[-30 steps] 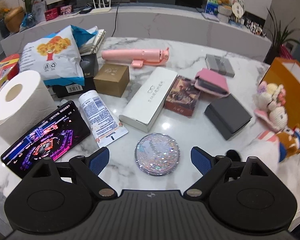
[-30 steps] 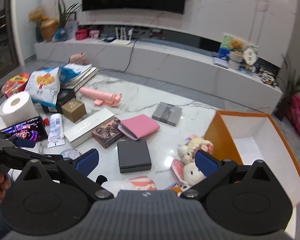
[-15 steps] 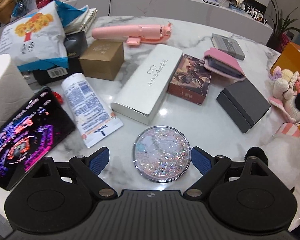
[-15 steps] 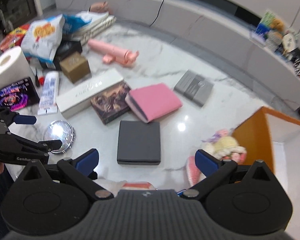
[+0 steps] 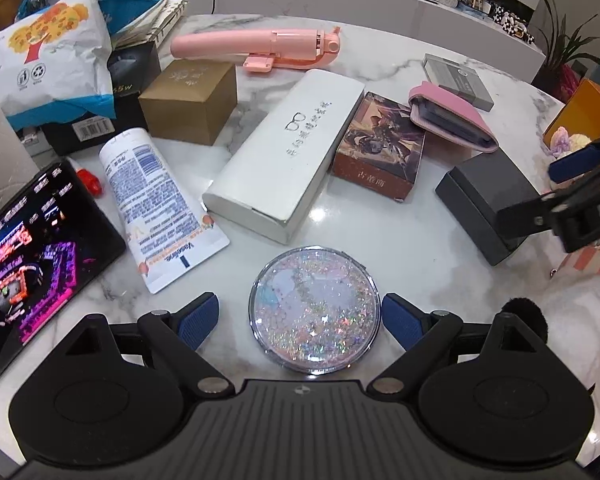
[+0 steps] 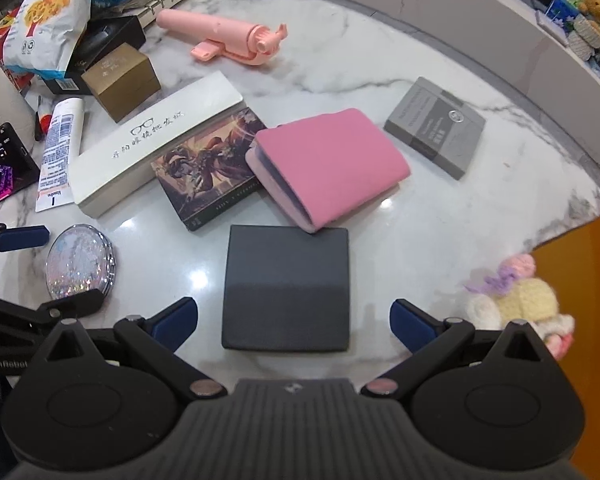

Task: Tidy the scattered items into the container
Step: 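Close left tool on the glitter compact while right tool closes on the grey box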

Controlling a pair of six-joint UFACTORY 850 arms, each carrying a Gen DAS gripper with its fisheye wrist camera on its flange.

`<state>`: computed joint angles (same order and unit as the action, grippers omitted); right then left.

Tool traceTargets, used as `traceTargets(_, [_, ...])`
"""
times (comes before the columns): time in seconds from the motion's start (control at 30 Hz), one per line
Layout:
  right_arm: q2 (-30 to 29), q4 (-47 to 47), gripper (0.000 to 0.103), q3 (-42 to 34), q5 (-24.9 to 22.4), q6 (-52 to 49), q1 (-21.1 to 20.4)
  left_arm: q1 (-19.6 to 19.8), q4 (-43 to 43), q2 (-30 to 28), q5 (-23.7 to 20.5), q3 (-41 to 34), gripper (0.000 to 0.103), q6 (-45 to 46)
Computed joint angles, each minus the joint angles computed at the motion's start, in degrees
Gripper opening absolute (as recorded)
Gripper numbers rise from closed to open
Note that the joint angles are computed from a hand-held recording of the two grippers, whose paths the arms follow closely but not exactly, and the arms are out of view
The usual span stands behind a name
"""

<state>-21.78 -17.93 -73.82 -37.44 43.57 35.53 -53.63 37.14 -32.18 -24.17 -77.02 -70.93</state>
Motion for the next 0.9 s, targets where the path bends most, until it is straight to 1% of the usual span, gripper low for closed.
traceTargets(0.2, [-2.9,5.4,0.103,-2.7,-0.8,-3.7,-1.3,0.0,0.1,-0.9,-0.7,-1.2,0.103,2.2])
traceTargets(0.33, [-4.2,6.8,0.101,-3.9,-1.3,-5.0,-1.5,-0.5,0.2,-1.7,-2.6,-2.3,0.103,5.2])
traceTargets(0.37, [-4.4,7.3,0.100,-4.0,-1.2,-5.7,-1.6,-0.7,0.7,-1.7,-2.6,-2.2,0.103,5.3])
traceTargets(0.4, [-4.5,7.8,0.093,-4.1,-1.1,-6.2,-1.6,-0.7,1.0,-1.6,-2.3,-2.0,0.103,5.3])
traceTargets(0.43, [-4.7,8.1,0.090,-4.3,-1.3,-6.7,-1.6,-0.7,1.6,-1.5,-1.9,-1.7,0.103,4.9])
traceTargets(0.5, [-5.1,7.4,0.087,-4.8,-2.0,-6.7,-1.4,-0.8,2.8,-1.3,-1.3,-1.3,0.103,4.0])
traceTargets(0.57, [-5.4,7.7,0.086,-5.2,-2.5,-7.3,-1.6,-0.9,3.6,-1.1,-0.8,-1.0,0.099,3.7])
traceTargets(0.7, [-6.1,9.3,0.084,-6.4,-4.0,-9.2,-2.1,-1.0,5.6,-0.9,0.6,-0.4,0.097,3.2])
traceTargets(0.73, [-6.2,9.4,0.085,-6.6,-4.2,-9.5,-2.2,-1.1,6.6,-0.8,1.0,-0.2,0.095,2.5])
traceTargets(0.77, [-6.3,9.2,0.085,-6.8,-4.2,-9.5,-2.2,-1.2,8.0,-0.7,1.4,0.0,0.089,1.3])
traceTargets(0.8, [-6.2,9.0,0.083,-6.9,-4.2,-9.6,-2.2,-1.3,9.7,-0.6,1.5,0.3,0.085,-0.4])
traceTargets(0.9, [-5.8,7.9,0.077,-6.2,-3.1,-8.9,-2.2,-1.4,10.6,-0.6,1.7,0.3,0.084,-1.1])
